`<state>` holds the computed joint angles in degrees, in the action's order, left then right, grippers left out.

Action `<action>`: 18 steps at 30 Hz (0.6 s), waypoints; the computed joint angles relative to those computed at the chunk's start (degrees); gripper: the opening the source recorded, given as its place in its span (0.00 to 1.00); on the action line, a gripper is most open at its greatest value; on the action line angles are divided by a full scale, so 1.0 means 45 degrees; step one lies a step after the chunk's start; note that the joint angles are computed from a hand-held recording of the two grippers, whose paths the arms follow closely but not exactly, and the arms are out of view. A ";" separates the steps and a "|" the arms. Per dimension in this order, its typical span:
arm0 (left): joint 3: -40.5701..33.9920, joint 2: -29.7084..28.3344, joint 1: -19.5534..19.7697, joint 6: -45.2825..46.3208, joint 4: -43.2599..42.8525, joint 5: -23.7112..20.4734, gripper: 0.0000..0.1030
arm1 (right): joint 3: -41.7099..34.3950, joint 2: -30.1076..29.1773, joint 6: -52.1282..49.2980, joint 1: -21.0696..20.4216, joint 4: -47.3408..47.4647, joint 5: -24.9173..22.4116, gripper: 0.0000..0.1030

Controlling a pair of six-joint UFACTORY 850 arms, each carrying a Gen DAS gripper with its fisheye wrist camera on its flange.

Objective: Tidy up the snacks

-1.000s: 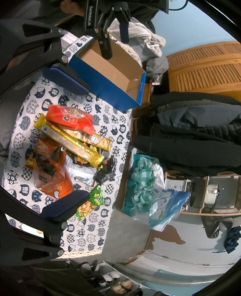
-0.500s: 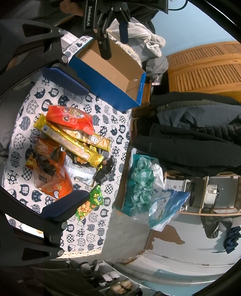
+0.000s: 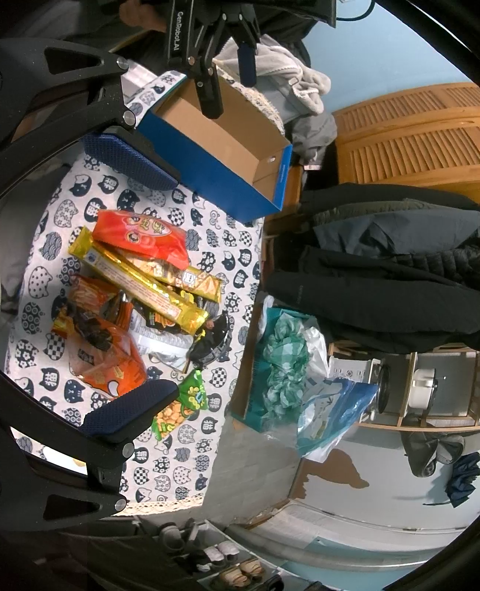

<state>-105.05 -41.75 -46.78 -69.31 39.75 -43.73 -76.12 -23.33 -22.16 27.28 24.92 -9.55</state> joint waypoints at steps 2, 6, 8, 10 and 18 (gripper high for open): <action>-0.0014 -0.0007 0.0000 0.0016 -0.0014 -0.0025 0.91 | -0.0016 -0.0008 0.0056 -0.0008 -0.0066 -0.0017 0.97; -0.0001 0.0002 0.0004 0.0021 -0.0021 -0.0007 0.91 | -0.0018 -0.0007 0.0074 -0.0008 -0.0085 -0.0013 0.97; 0.0005 0.0006 0.0002 0.0016 -0.0023 0.0000 0.91 | -0.0038 -0.0014 0.0057 -0.0019 -0.0056 -0.0039 0.97; -0.0001 0.0003 0.0000 0.0014 -0.0015 -0.0006 0.91 | -0.0033 -0.0011 0.0111 -0.0017 -0.0103 -0.0035 0.97; -0.0022 -0.0004 0.0014 0.0055 -0.0041 -0.0017 0.91 | 0.0017 0.0032 0.0468 0.0012 -0.0442 -0.0007 0.97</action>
